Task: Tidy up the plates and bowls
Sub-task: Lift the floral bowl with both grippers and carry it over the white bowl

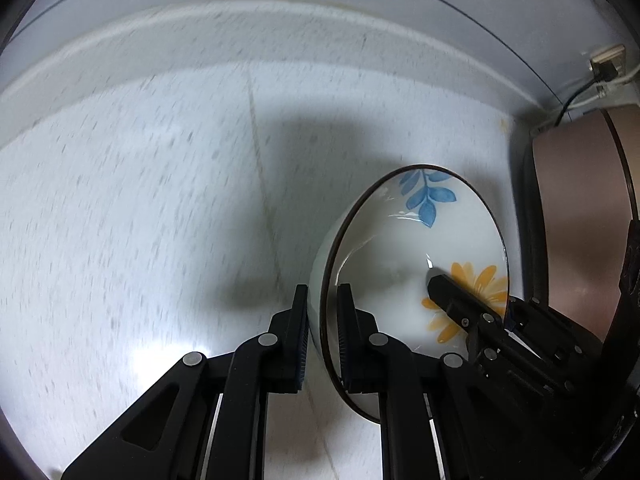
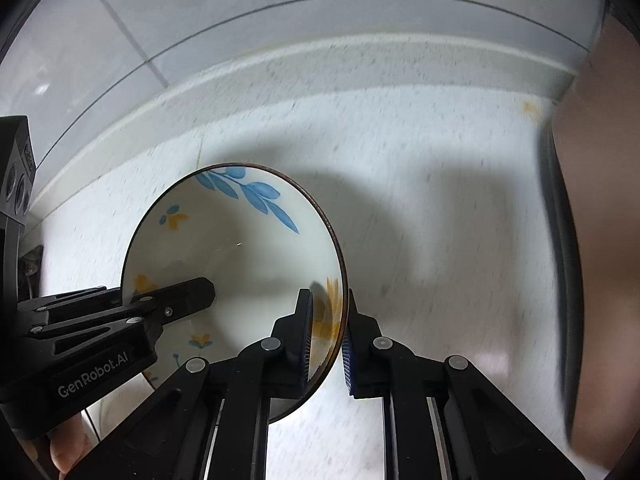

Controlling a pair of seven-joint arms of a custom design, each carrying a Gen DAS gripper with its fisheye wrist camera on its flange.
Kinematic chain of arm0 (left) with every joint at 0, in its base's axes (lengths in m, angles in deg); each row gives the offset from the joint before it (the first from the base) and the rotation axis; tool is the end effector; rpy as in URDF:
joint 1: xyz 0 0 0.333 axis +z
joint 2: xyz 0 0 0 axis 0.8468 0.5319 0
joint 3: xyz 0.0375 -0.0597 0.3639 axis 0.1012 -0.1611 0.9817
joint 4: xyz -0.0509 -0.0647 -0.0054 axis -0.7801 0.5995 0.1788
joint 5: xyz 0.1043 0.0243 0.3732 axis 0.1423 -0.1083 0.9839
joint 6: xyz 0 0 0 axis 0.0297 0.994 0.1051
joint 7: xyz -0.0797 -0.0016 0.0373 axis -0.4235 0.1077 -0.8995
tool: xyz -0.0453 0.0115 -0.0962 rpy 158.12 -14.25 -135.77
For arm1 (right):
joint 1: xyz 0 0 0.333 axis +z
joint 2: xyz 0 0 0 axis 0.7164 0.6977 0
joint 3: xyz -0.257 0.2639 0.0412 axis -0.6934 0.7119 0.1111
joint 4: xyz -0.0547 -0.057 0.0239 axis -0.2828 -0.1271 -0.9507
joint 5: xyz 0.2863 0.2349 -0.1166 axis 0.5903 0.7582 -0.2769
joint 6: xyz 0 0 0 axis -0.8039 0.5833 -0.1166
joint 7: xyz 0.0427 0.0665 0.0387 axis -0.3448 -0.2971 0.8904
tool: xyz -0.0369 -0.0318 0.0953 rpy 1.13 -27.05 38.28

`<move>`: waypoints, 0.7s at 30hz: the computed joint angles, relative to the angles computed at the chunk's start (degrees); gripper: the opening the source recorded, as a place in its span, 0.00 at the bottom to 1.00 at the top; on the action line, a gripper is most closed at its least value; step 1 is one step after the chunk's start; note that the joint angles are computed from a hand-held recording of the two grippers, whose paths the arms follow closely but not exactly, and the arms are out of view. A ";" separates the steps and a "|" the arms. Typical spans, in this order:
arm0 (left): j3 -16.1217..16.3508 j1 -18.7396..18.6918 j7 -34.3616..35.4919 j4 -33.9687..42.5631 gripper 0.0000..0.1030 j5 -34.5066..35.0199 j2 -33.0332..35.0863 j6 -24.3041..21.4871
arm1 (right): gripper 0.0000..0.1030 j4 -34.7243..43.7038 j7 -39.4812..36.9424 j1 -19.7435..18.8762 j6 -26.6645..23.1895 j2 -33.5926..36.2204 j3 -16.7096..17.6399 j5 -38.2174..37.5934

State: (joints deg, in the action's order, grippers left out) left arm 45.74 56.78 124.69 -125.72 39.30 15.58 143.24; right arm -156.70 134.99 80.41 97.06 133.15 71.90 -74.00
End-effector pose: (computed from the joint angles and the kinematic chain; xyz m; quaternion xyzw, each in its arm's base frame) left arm 0.5687 -0.2398 0.2808 0.6855 -0.7049 0.1669 0.0738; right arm 0.6838 0.4590 0.3152 -0.7267 0.6583 -0.0509 0.1896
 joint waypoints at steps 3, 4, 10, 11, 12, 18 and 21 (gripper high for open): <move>-1.34 1.05 0.56 -3.19 0.09 -1.74 -1.84 1.03 | 0.12 -3.89 1.29 1.37 0.48 -2.68 -0.16 -0.32; -1.73 1.31 0.72 -4.34 0.09 -2.38 -2.59 1.29 | 0.12 -5.15 1.92 1.91 0.72 -3.49 -0.33 -0.60; -3.45 2.09 3.31 -9.92 0.08 -6.51 -7.44 3.07 | 0.12 -12.26 5.71 4.70 2.55 -8.19 -1.01 -2.74; -4.09 2.53 4.43 -10.94 0.08 -7.95 -8.49 3.40 | 0.12 -13.53 6.53 5.22 3.03 -9.12 -1.16 -3.26; -4.90 3.24 6.09 -11.86 0.08 -9.91 -9.43 3.69 | 0.12 -14.60 7.35 5.65 3.40 -9.97 -1.28 -3.73; -8.16 5.23 17.76 -17.88 0.08 -24.46 -17.99 3.55 | 0.12 -22.31 14.30 9.47 5.39 -16.86 -3.00 -9.26; -7.53 4.92 22.60 -20.48 0.08 -31.18 -23.11 0.78 | 0.12 -26.22 19.15 11.61 5.70 -20.87 -3.34 -13.14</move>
